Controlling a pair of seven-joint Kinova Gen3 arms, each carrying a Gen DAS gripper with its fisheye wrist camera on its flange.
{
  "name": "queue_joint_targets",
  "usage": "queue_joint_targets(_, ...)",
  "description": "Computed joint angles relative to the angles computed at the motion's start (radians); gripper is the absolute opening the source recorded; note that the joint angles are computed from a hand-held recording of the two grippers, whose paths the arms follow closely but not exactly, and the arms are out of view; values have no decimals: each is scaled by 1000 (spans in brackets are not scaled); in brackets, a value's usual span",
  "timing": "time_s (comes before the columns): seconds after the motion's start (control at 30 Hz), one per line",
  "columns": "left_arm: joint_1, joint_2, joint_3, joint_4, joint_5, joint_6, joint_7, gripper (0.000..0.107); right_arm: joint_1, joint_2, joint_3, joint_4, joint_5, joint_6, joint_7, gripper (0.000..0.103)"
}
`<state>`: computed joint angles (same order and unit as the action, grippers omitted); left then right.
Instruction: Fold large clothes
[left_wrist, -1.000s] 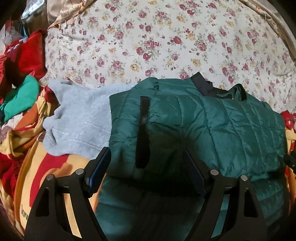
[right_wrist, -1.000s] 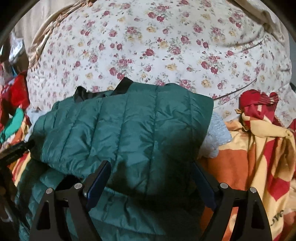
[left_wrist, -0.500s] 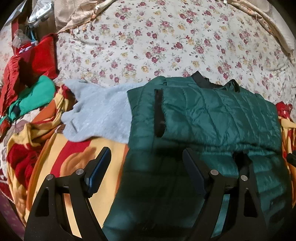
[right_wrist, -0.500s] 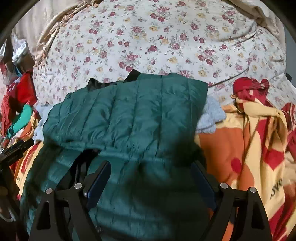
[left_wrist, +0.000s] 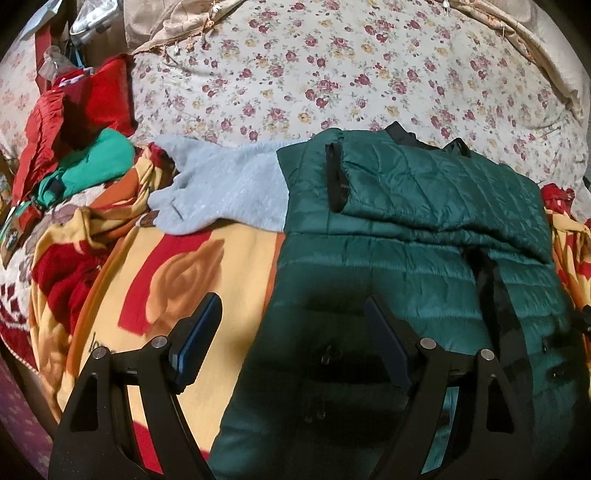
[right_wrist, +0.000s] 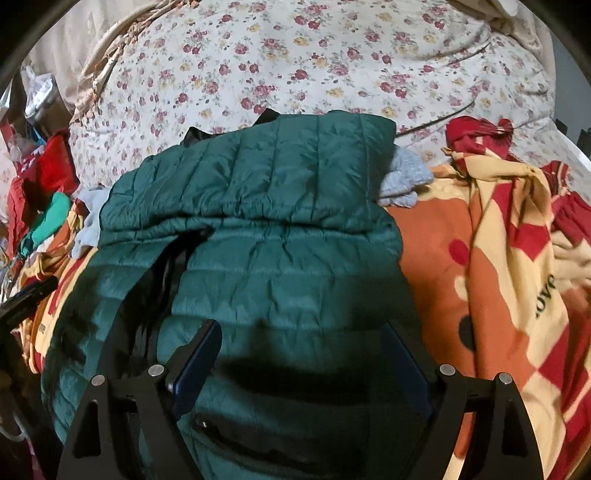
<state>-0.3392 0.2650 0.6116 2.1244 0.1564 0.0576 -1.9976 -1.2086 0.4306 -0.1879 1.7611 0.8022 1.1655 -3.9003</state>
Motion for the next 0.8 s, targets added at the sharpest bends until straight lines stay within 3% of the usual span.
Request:
queue_joint_targets(0.13,-141,-11,131,43,7,-14,-20,80,-31,-4,-4,8,4,13,-68,86)
queue_joint_targets(0.8,-447,-6,388,130,-31,-22,-26,80,-86,54,2,-89,-26,61,-56,86)
